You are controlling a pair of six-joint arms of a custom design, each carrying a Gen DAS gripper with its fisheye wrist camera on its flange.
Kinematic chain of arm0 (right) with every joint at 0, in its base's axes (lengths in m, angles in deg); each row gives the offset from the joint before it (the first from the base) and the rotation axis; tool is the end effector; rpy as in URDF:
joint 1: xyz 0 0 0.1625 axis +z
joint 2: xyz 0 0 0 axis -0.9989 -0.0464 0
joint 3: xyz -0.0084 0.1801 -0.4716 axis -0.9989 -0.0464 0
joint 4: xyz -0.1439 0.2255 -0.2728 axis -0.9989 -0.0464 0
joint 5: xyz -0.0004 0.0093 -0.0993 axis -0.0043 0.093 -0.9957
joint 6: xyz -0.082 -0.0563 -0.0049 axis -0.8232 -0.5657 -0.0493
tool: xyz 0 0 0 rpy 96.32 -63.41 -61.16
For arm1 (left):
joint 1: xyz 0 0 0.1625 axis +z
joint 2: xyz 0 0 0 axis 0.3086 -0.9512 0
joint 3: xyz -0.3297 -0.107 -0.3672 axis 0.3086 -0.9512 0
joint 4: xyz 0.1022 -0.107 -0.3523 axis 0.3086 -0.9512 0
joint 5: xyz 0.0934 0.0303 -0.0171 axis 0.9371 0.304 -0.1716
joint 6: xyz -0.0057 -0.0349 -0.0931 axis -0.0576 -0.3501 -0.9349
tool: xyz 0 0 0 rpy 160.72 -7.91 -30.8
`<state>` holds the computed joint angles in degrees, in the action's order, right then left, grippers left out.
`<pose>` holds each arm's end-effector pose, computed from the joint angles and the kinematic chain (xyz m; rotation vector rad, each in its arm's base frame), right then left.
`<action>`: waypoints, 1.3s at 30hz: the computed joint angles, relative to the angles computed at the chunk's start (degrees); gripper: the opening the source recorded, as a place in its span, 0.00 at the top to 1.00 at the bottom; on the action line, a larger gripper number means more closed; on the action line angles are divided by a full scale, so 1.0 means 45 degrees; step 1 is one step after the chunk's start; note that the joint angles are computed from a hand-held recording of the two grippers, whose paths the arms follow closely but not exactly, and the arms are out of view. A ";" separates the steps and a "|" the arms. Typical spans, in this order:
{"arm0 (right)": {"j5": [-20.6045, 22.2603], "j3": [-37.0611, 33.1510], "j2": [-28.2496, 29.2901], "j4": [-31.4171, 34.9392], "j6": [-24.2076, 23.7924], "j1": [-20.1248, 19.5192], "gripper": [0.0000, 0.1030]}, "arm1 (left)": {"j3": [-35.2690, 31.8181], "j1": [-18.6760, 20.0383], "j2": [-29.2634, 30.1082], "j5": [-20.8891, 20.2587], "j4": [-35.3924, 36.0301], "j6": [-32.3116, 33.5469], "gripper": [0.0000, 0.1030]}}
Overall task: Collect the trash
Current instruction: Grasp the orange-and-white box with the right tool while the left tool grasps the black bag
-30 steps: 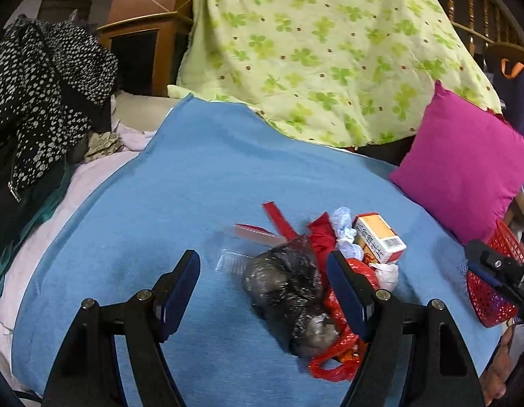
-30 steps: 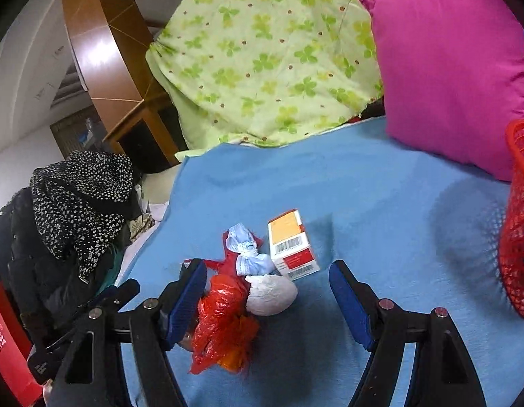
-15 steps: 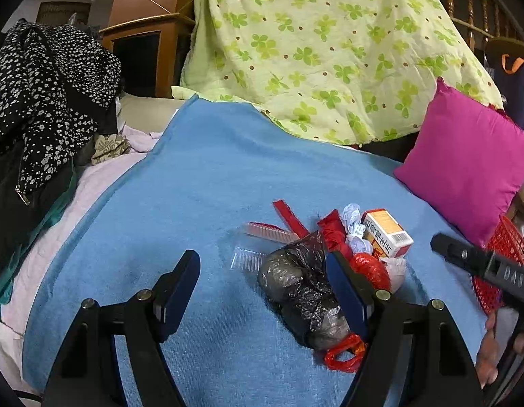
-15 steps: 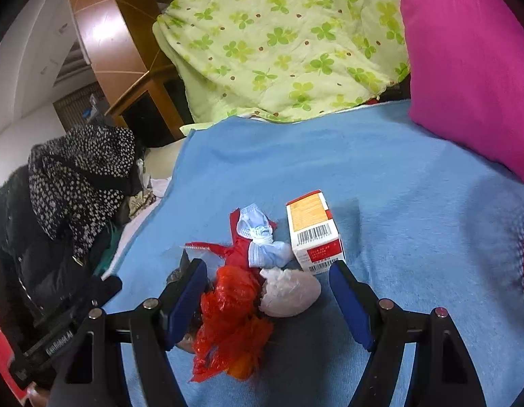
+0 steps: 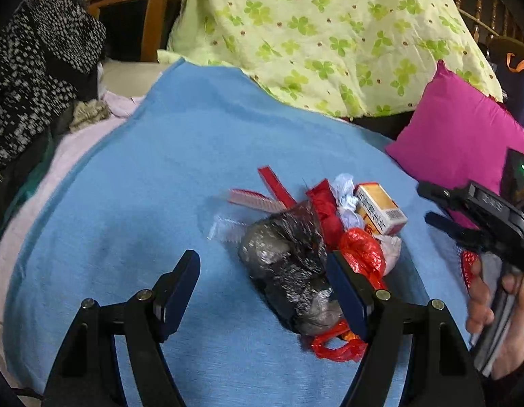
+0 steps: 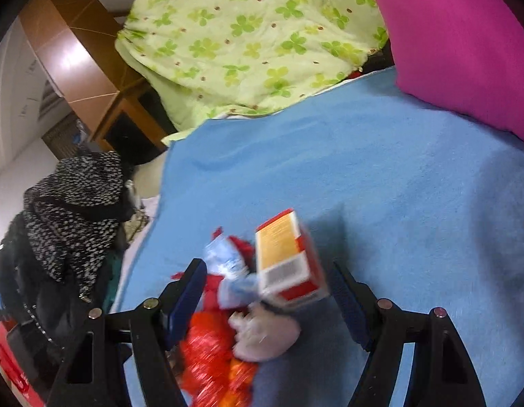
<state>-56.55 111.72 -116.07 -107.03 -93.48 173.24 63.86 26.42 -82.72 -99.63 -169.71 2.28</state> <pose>0.0834 -0.7380 0.2332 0.5576 -2.9162 0.6918 -0.2530 -0.5573 0.0928 -0.0303 2.2621 -1.1608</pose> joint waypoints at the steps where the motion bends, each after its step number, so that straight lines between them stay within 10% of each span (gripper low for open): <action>1: -0.0216 -0.0291 0.0194 0.0097 -0.0004 0.0043 0.25 | -0.0077 0.0058 0.0014 -0.0270 0.0046 0.0096 0.25; 9: -0.2782 -0.1402 0.1440 0.0514 -0.0972 0.0600 0.32 | -0.0515 0.0626 0.0085 -0.1808 0.0529 -0.0230 0.25; 16: -0.3423 -0.1313 0.1590 0.0037 -0.1327 0.0685 0.49 | -0.0775 0.1053 0.0122 -0.3030 0.0763 -0.0386 0.58; 31: -0.0149 0.0737 -0.0789 -0.2097 -0.1186 -0.0075 0.49 | 0.0280 0.0329 0.0201 -0.1237 -0.2624 0.0706 0.65; 39: 0.1162 0.1610 -0.1954 -0.2941 -0.1197 -0.0517 0.49 | 0.0015 -0.0500 0.1047 0.0025 -0.5616 0.4480 0.65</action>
